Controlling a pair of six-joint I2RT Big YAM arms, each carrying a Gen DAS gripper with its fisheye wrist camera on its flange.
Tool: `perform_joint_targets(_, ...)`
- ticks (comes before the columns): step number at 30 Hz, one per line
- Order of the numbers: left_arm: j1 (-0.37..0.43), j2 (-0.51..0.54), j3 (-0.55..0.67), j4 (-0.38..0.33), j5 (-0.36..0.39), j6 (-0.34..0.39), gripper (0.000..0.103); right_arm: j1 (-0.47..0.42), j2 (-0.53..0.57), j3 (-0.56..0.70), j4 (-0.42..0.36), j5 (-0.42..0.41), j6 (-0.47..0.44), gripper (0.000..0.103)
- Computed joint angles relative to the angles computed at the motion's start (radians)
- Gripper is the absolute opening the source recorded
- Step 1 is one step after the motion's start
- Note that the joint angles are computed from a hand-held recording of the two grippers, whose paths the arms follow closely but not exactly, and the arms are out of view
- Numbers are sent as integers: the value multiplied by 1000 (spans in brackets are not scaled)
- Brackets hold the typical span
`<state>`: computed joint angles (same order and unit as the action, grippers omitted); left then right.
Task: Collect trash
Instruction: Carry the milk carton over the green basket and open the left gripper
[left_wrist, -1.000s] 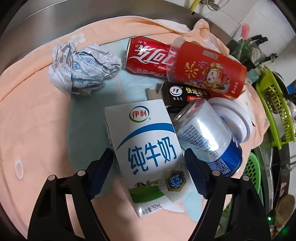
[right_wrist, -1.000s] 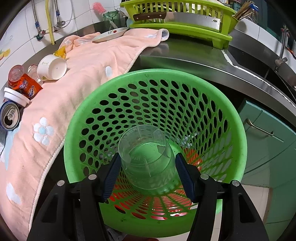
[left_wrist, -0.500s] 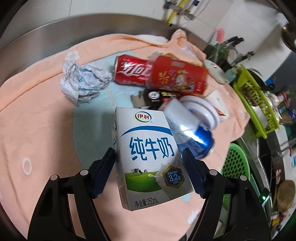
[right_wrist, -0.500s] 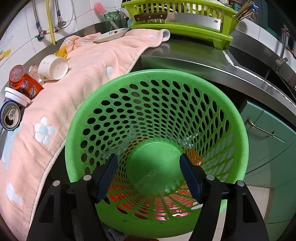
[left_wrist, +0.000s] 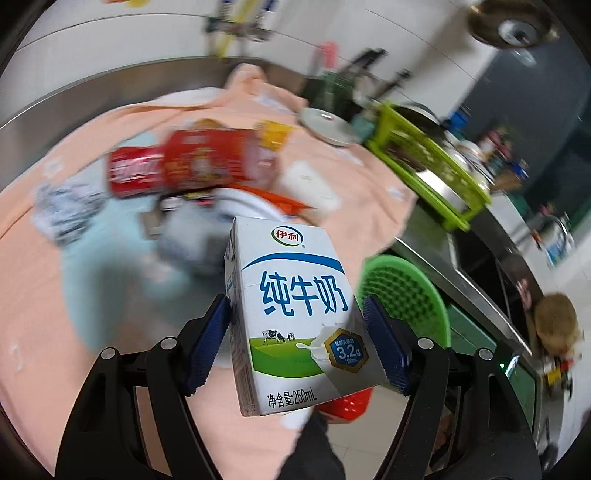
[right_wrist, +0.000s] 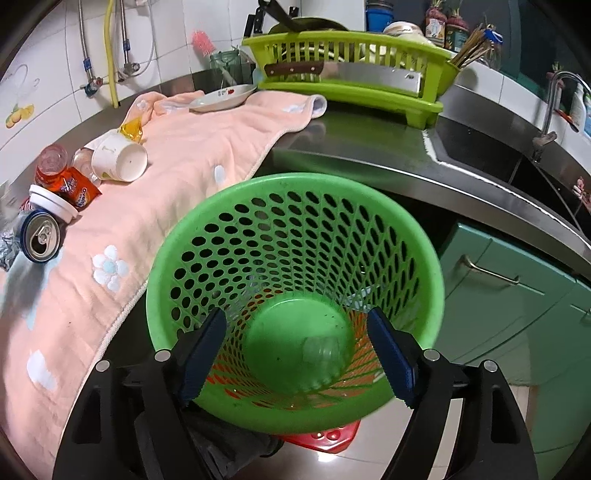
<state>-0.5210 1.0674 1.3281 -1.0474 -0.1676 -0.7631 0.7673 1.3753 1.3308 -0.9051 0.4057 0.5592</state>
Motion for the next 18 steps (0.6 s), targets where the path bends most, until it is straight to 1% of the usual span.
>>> perform_joint_targets(3, -27, 67, 36, 43, 46, 34, 73, 5, -27, -16, -3, 18, 5, 80)
perform_joint_targets(6, -55, 147, 79, 80, 95, 58, 73, 7, -52, -32, -7, 37, 4, 80)
perform_joint_targets(10, -87, 246, 136, 111, 137, 85, 73, 5, -88, -59, -10, 48, 11, 80)
perform_joint_targets(15, -119, 366, 209, 134, 183, 121, 73, 1, -129, -89, -15, 60, 20, 81)
perform_joint_targets(18, -133, 427, 248, 136, 202, 135, 73, -4, -145, -101, -18, 68, 24, 81)
